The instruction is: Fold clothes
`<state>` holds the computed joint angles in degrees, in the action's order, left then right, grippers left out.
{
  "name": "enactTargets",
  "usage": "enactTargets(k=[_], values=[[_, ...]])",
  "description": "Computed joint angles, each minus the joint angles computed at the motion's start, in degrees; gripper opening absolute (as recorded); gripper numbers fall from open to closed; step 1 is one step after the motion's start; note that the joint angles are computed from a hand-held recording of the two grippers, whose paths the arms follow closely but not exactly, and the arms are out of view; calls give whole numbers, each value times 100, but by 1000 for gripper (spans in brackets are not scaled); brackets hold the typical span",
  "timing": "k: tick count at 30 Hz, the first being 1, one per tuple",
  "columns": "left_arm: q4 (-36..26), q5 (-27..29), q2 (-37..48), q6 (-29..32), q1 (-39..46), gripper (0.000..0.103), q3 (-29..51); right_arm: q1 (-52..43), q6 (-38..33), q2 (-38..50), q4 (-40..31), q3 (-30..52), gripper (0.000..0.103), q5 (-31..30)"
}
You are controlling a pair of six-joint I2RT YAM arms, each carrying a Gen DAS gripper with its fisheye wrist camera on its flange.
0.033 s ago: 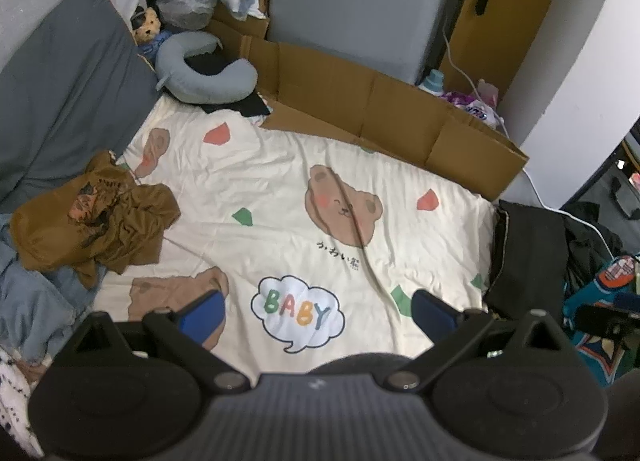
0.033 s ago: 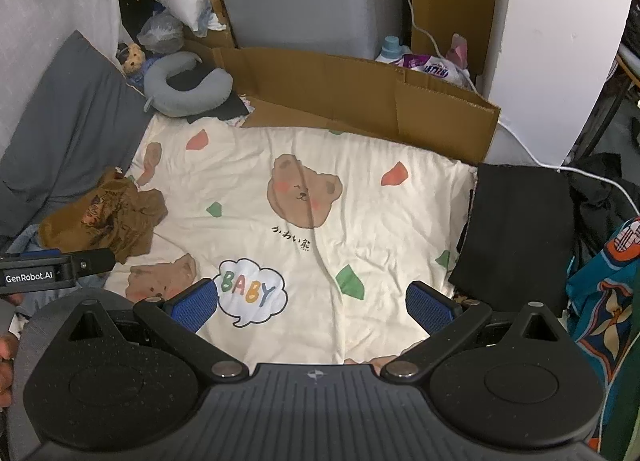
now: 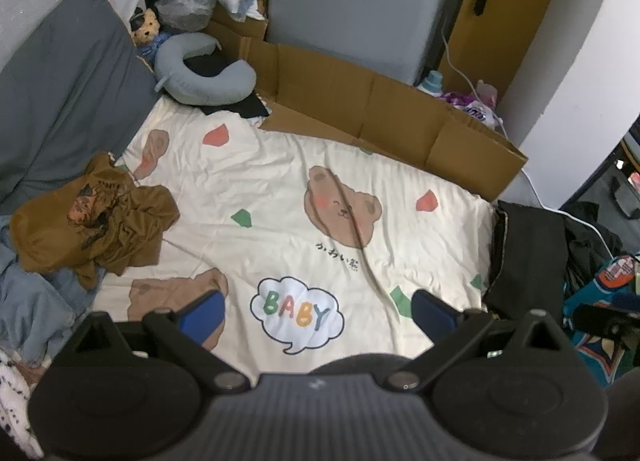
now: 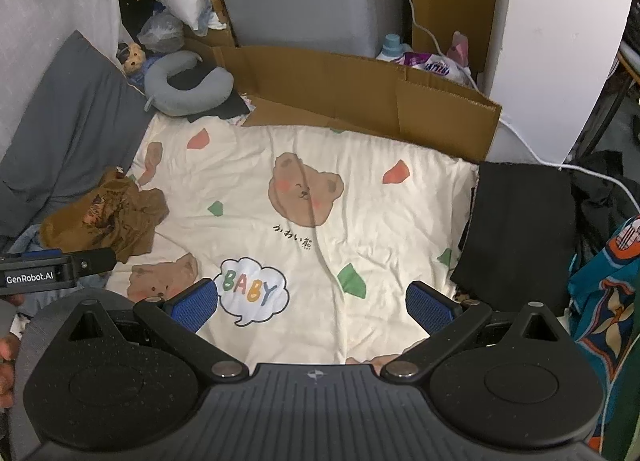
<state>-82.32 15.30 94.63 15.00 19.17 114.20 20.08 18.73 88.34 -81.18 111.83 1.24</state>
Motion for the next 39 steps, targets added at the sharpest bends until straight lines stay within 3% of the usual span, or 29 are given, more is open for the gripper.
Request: enactTargets(k=[7,16,39], values=[[303,-91,-345,86,-43,100,-442,111,179,-116,114,-158,103,118],[312,74,-316,74,14,100,-444,-227,111,-128,143,-103,103,-313],[319,217,-258,-15,215,100,-336,-73,149,-268,321,-408,103,-250]])
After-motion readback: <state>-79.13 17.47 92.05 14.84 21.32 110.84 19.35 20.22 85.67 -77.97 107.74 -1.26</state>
